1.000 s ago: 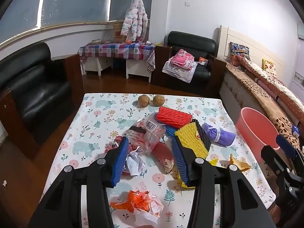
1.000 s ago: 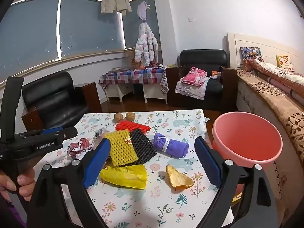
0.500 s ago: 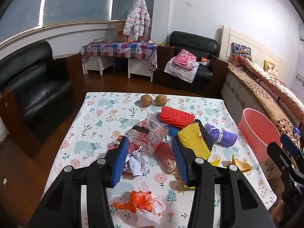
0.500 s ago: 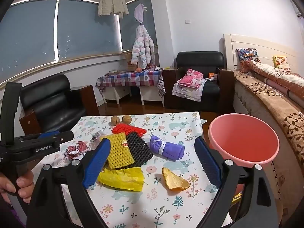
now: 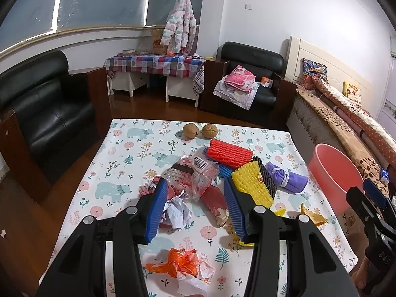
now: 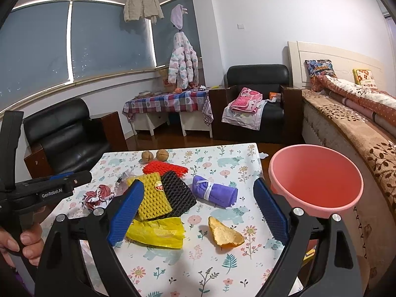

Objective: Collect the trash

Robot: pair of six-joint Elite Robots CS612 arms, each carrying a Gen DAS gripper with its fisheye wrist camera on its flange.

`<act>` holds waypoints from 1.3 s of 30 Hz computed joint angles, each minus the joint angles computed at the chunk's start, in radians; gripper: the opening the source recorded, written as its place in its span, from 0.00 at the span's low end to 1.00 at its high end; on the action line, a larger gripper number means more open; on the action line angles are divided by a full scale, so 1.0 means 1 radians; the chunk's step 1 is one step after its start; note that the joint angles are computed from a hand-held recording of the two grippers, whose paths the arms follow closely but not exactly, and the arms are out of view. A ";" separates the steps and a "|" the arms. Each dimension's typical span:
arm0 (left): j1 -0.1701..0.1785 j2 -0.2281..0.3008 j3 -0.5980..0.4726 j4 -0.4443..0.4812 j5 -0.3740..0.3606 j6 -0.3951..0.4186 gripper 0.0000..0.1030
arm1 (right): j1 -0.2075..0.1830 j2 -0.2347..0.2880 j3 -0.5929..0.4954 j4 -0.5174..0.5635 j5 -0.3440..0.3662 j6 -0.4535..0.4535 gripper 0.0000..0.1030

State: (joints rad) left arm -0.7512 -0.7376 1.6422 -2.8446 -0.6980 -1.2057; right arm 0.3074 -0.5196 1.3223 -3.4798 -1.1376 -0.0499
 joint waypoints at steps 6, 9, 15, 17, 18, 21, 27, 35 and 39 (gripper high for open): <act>-0.001 -0.001 0.004 -0.012 -0.003 -0.004 0.46 | -0.003 0.004 -0.006 0.019 0.017 0.004 0.88; -0.001 0.001 0.003 -0.013 -0.002 0.002 0.46 | -0.002 0.008 -0.006 -0.001 0.010 0.012 0.88; -0.001 0.002 0.003 -0.018 -0.005 0.001 0.46 | -0.002 0.007 0.000 -0.013 0.003 0.003 0.88; -0.001 0.002 0.003 -0.022 -0.006 0.001 0.46 | -0.002 0.008 0.001 -0.026 -0.008 0.004 0.88; 0.000 0.003 0.002 -0.023 -0.007 0.004 0.46 | -0.002 0.008 0.002 -0.033 -0.013 0.006 0.88; 0.000 0.002 0.004 -0.029 -0.010 0.005 0.46 | -0.002 0.009 0.004 -0.040 -0.025 0.011 0.88; 0.001 0.003 0.004 -0.029 -0.015 0.002 0.46 | -0.001 0.007 -0.001 -0.014 -0.029 0.001 0.88; 0.001 0.003 0.004 -0.026 -0.019 -0.004 0.46 | -0.001 0.008 -0.001 -0.014 -0.025 0.004 0.88; 0.001 0.004 0.002 -0.023 -0.018 -0.005 0.46 | -0.001 0.009 -0.001 -0.016 -0.025 0.002 0.88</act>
